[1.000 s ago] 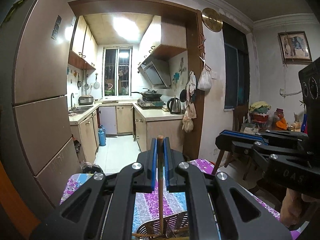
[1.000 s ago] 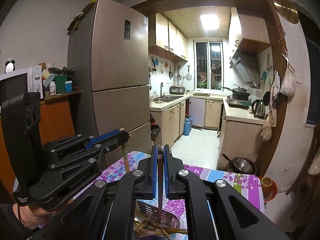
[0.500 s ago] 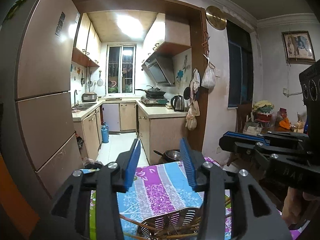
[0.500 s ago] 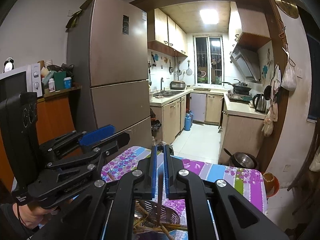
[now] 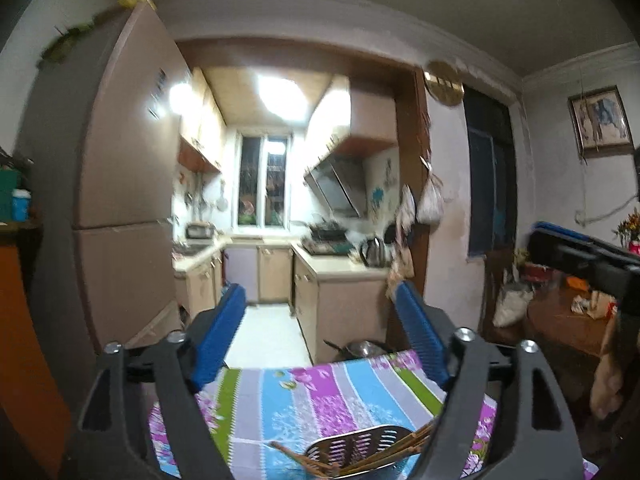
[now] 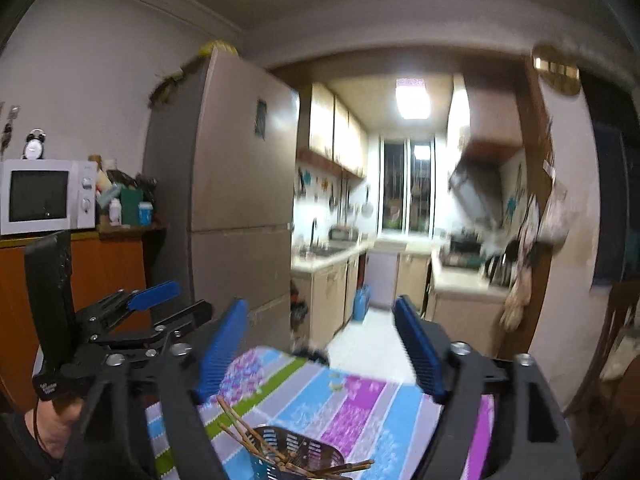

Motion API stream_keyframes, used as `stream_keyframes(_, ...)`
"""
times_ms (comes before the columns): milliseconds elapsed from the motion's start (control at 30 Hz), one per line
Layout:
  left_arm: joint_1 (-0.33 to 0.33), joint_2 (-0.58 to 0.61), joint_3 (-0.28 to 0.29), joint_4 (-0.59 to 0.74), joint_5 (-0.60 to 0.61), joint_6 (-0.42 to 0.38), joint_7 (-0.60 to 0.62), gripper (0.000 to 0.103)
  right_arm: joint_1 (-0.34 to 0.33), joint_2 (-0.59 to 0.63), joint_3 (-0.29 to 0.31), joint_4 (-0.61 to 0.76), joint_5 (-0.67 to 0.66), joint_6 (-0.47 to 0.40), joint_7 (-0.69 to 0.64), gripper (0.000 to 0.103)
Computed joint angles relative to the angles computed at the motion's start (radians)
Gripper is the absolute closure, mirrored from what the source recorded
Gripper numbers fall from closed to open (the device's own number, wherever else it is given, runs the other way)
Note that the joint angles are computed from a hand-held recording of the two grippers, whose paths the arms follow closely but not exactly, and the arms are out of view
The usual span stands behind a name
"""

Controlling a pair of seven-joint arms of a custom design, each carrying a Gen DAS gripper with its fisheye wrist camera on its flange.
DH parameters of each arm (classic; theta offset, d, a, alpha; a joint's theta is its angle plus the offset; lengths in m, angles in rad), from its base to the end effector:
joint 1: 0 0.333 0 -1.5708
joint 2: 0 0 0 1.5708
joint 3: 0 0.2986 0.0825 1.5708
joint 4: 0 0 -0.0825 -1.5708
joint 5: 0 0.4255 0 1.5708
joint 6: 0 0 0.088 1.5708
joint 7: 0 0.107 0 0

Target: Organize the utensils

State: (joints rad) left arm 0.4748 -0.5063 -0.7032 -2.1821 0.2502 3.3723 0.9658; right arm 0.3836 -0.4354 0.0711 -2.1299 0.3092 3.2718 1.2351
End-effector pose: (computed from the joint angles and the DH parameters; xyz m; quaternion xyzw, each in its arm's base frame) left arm 0.4671 -0.2256 0.6904 -0.4546 0.5442 -0.5596 0.4289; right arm 0.4473 0.1948 0.7521 -0.6020 0.3705 -0.4055 0.5795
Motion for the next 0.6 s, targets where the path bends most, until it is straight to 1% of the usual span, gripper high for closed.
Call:
stream_keyframes(33, 0.004, -0.049, 0.008, -0.037, -0.018, 0.022, -0.016, 0.015, -0.011, -0.032, 0.016, -0.032, 0.001, 0.032, 0.003, 0.004)
stream_keyframes(67, 0.015, -0.094, 0.007, -0.068, -0.040, 0.040, -0.029, 0.007, -0.024, -0.072, 0.035, -0.074, 0.003, 0.067, 0.007, 0.004)
stream_keyframes(133, 0.049, -0.228, -0.005, -0.156, -0.105, 0.086, -0.063, 0.006, -0.058, -0.133, 0.075, -0.134, 0.014, 0.109, 0.018, 0.004)
stream_keyframes(233, 0.063, -0.398, -0.013, -0.275, -0.174, 0.123, -0.100, 0.006, -0.086, -0.238, 0.120, -0.250, 0.051, 0.190, 0.046, 0.004)
stream_keyframes(267, 0.067, -0.460, -0.019, -0.317, -0.198, 0.125, -0.114, 0.006, -0.100, -0.268, 0.140, -0.286, 0.067, 0.216, 0.054, 0.004)
stream_keyframes(300, 0.065, -0.494, -0.020, -0.340, -0.207, 0.122, -0.126, 0.006, -0.128, -0.304, 0.173, -0.328, 0.091, 0.235, 0.058, 0.004)
stream_keyframes(333, 0.047, -0.533, -0.013, -0.376, -0.211, 0.117, -0.138, 0.006, -0.180, -0.340, 0.227, -0.359, 0.132, 0.234, 0.063, 0.004)
stream_keyframes(367, 0.027, -0.556, -0.002, -0.403, -0.204, 0.115, -0.146, 0.006, -0.208, -0.376, 0.262, -0.392, 0.161, 0.225, 0.067, 0.004)
stream_keyframes(433, -0.021, -0.605, 0.018, -0.462, -0.184, 0.105, -0.155, 0.006, -0.217, -0.423, 0.298, -0.444, 0.190, 0.212, 0.086, 0.004)
stream_keyframes(500, -0.067, -0.644, 0.031, -0.511, -0.166, 0.084, -0.171, 0.006, -0.270, -0.483, 0.372, -0.495, 0.236, 0.185, 0.120, 0.004)
stream_keyframes(533, -0.079, -0.648, 0.033, -0.522, -0.155, 0.078, -0.178, 0.006, -0.302, -0.517, 0.418, -0.523, 0.264, 0.167, 0.148, 0.004)
stream_keyframes(567, -0.100, -0.670, 0.031, -0.547, -0.145, 0.064, -0.188, 0.006, -0.310, -0.543, 0.444, -0.550, 0.277, 0.152, 0.176, 0.004)
stream_keyframes(600, -0.103, -0.679, 0.025, -0.559, -0.138, 0.058, -0.201, 0.006, -0.303, -0.553, 0.455, -0.571, 0.278, 0.149, 0.200, 0.004)
